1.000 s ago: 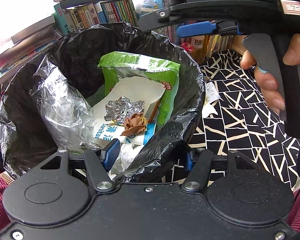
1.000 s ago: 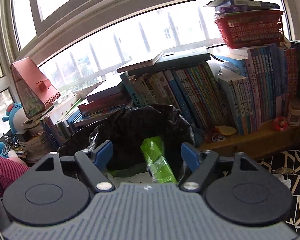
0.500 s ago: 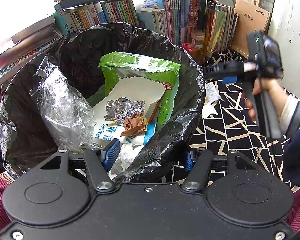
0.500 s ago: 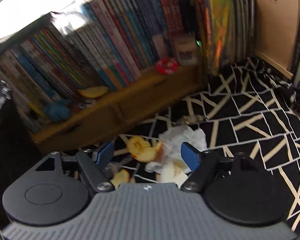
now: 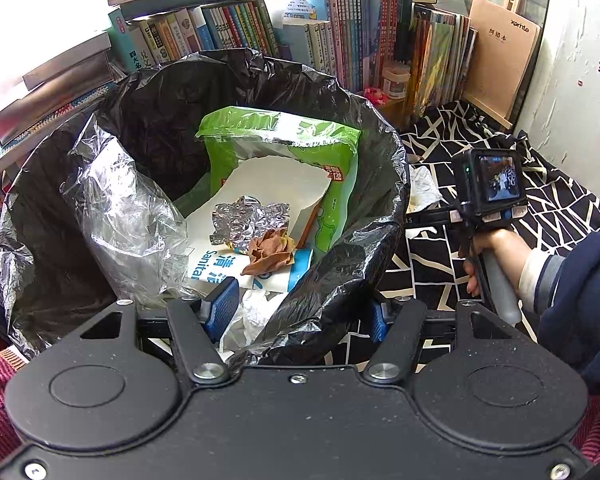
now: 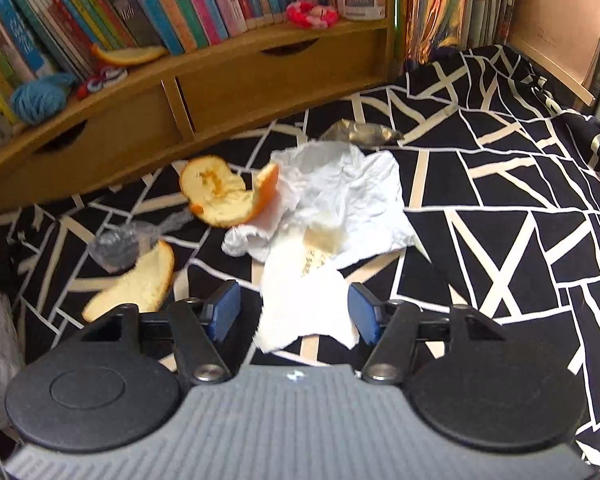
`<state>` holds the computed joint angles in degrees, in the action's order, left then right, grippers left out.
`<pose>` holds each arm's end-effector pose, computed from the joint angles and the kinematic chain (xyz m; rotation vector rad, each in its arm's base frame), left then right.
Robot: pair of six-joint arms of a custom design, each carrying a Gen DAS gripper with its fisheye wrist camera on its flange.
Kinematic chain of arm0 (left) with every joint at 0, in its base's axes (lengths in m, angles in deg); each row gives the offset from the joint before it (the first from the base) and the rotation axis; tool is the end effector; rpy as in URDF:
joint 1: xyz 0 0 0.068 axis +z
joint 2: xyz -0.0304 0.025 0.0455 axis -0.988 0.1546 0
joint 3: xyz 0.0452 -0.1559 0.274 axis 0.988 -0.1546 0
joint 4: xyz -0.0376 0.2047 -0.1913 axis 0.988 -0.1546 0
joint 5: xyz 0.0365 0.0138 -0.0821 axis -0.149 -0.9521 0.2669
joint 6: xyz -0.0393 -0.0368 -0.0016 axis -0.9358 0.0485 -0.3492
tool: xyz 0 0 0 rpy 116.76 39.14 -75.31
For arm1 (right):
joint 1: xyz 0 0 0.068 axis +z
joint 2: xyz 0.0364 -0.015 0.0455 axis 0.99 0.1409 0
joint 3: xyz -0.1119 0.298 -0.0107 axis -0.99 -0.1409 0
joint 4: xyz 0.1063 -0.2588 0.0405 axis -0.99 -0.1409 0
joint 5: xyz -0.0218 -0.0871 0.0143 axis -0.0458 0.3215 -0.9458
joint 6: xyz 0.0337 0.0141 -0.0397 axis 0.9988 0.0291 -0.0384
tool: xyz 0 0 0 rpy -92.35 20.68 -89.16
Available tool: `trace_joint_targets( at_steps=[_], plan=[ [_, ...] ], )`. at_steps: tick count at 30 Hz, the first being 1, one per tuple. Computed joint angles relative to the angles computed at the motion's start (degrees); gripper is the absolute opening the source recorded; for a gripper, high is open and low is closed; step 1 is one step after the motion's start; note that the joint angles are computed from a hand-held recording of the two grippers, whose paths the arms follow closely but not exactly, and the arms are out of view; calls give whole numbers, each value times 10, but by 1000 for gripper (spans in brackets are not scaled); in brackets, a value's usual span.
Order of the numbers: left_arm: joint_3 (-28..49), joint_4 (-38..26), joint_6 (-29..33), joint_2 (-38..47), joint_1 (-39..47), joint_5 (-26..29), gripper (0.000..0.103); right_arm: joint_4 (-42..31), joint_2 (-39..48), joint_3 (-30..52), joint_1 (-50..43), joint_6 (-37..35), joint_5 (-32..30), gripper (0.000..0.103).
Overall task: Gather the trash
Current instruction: 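Reach the right gripper to the white paper on the cloth, then grasp the white paper with the right gripper and lift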
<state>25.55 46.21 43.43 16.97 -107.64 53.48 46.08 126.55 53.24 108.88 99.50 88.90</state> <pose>0.2285 -0.1036 0.1749 0.1175 2.4107 -0.0068 0.3482 0.1734 0.0424 -0.2761 2.3649 0.2026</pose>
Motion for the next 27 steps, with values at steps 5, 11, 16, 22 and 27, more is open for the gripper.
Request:
trace_joint_targets(
  at_steps=[5, 11, 16, 22, 27],
  plan=[
    [0, 0, -1, 0, 0, 1, 61, 3, -4, -7, 5, -2, 13, 48],
    [0, -1, -1, 0, 0, 2, 61, -12, -40, -17, 18, -10, 16, 21],
    [1, -3, 0, 0, 1, 2, 61, -2, -27, -14, 6, 2, 0, 79],
    [1, 1, 2, 2, 2, 2, 61, 29, 6, -17, -6, -19, 1, 79],
    [-1, 4, 3, 2, 2, 1, 61, 19, -2, -20, 9, -45, 0, 55]
  ],
)
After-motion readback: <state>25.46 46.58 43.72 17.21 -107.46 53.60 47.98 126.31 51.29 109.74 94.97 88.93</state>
